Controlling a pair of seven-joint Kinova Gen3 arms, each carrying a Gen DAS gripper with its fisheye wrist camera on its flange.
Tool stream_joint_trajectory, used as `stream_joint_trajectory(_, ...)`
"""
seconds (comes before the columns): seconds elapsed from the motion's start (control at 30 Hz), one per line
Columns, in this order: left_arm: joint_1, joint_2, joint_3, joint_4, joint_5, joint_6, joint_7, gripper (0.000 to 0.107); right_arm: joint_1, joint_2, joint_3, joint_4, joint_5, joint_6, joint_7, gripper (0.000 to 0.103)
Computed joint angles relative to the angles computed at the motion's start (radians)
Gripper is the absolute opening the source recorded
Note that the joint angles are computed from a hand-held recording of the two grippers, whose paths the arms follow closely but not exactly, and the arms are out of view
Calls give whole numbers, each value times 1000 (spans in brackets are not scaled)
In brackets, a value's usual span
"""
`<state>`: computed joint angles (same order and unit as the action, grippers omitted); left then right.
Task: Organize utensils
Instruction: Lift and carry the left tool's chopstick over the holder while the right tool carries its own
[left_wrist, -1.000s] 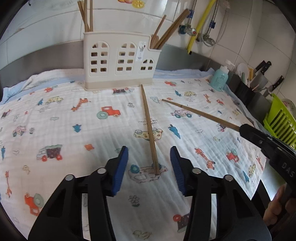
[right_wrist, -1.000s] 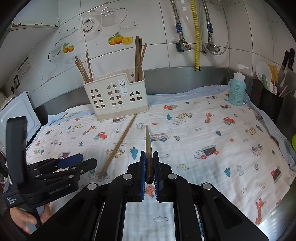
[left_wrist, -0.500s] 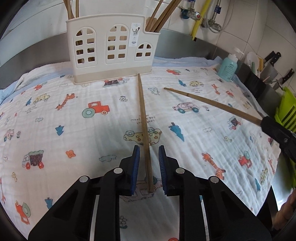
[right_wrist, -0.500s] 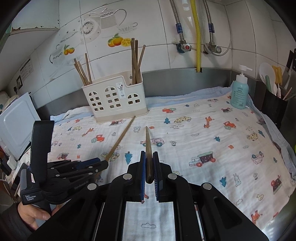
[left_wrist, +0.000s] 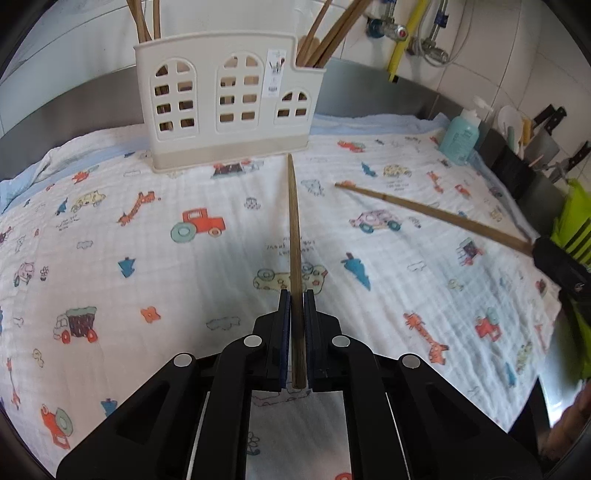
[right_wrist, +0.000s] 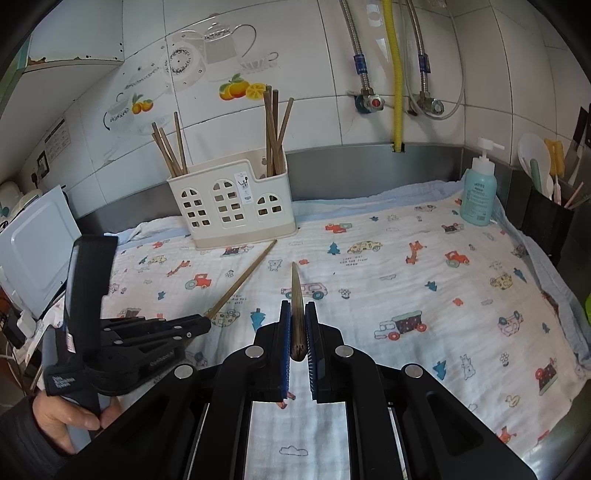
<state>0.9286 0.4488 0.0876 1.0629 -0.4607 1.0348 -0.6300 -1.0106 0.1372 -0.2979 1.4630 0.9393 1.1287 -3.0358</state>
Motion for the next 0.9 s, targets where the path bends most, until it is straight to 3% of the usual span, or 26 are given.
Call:
stream_joint_trajectory(0.13, -18, -54, 5, 42, 1, -48, -1, 6, -3, 4, 2, -30, 11, 13, 37, 7)
stream_joint_trajectory(0.33, -1, -122, 6, 76, -102, -83, 23, 6, 6, 11, 15, -103, 16, 2, 144, 7)
stream_joint_trajectory(0.47, -10, -144, 20, 68, -149, -86, 16, 5, 32, 19, 38, -167, -38, -45, 250, 7)
stream_joint_trajectory(0.7, -62, -154, 40, 29, -127, -80, -55, 5, 50, 76, 84, -369, -170, -45, 530, 7)
stream_joint_trajectory(0.9, -109, -149, 36, -57, -87, -58, -146, 5, 118, 157, 38, -632, -261, 18, 774, 7)
